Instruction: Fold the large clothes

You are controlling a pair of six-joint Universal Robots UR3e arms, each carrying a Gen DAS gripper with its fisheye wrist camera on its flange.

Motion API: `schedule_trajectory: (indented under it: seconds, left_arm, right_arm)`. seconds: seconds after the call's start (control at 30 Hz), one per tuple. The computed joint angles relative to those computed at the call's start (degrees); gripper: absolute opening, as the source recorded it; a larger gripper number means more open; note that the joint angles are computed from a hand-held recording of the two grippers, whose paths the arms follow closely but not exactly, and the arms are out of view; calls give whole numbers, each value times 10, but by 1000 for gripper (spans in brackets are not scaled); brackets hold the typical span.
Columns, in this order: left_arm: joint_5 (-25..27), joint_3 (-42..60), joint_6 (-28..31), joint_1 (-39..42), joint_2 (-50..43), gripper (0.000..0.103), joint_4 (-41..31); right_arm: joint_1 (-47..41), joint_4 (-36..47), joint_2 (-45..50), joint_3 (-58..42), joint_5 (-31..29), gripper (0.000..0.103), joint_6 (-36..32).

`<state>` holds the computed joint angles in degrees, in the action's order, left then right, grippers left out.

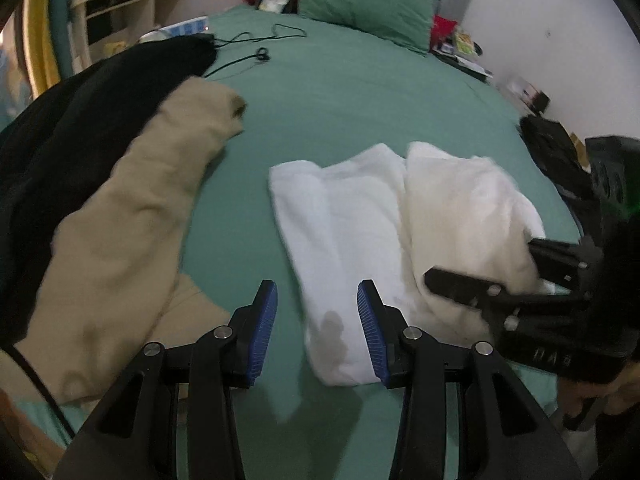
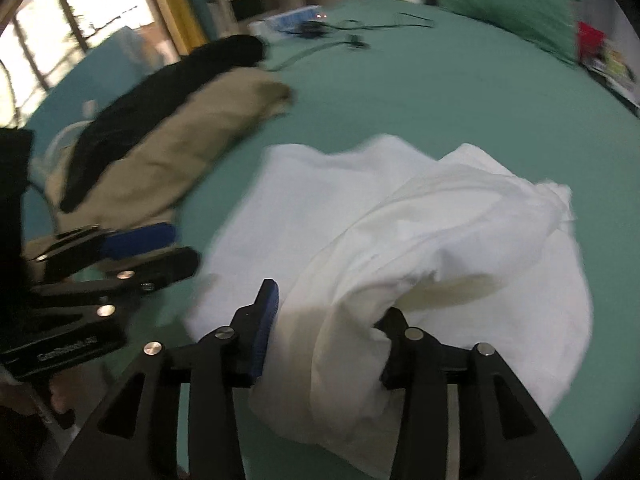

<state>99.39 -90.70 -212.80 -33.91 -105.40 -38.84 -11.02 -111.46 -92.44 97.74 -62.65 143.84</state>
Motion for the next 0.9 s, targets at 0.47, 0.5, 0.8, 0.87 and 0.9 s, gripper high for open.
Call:
schedule_trajectory:
  seconds: [0.47,0.5,0.8,0.87,0.9]
  left_arm:
    - [12,49,21,11,7,44,-31]
    - [8,75,28,7,-10,44,-33]
    - [-56,383,105,20,-241,51,-184]
    - [-27,433,88,28,-284,51,-240]
    - [-19,431,77,32,-287,51,-247]
  right_arm:
    - [-158,231,-86,-29,184,61,-185]
    - [-185,238,-97,-25,188,63,-188]
    - [-268,37,-50,38,68,65,-56]
    - [-264,18,-36,45,56,65,-51]
    - [-256,0,-32,53,49,65,-43]
